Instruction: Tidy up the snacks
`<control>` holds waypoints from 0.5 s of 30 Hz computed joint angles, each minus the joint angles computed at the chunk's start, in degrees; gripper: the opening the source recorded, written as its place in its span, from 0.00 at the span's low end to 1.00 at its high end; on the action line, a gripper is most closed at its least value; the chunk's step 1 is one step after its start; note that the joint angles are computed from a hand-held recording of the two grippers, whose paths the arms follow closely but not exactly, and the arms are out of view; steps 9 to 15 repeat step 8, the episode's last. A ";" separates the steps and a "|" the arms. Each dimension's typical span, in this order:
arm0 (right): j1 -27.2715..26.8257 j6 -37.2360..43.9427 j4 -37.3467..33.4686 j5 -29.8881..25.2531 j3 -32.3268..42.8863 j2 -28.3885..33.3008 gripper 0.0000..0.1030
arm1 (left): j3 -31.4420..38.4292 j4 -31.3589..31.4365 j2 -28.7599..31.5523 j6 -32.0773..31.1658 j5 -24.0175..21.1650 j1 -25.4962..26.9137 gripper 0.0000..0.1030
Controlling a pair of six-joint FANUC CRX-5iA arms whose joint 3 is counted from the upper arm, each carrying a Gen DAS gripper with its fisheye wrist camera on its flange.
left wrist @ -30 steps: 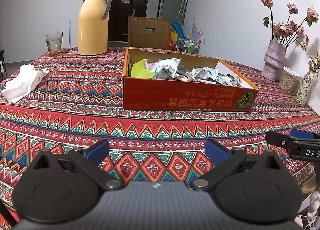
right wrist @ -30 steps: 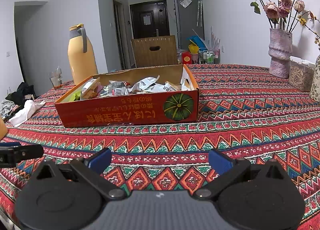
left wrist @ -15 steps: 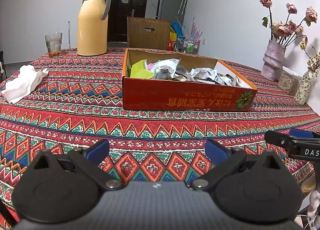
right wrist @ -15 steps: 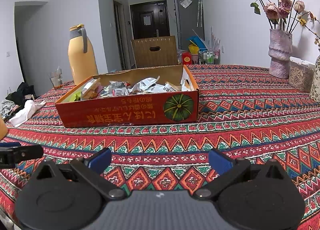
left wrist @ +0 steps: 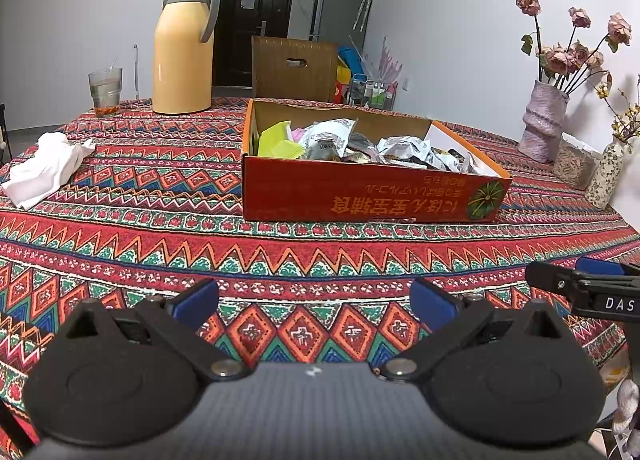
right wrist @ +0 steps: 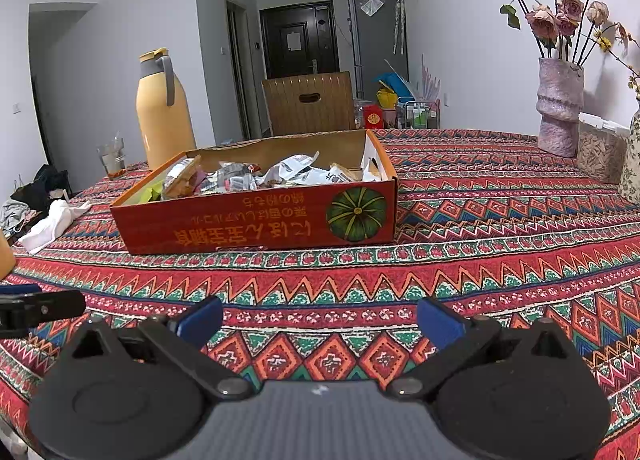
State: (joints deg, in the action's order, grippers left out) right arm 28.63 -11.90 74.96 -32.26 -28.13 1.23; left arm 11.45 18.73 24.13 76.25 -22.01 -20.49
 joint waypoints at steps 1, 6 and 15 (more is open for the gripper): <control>0.00 0.00 0.00 0.00 0.00 0.00 1.00 | -0.15 0.29 -0.01 -0.30 0.18 0.00 1.00; -0.05 0.01 -0.12 0.08 -0.03 0.02 1.00 | -0.55 1.52 0.02 -1.62 0.70 0.02 1.00; -0.10 0.18 -0.32 0.17 -0.01 0.05 1.00 | -0.31 1.38 0.17 -1.53 0.58 0.01 1.00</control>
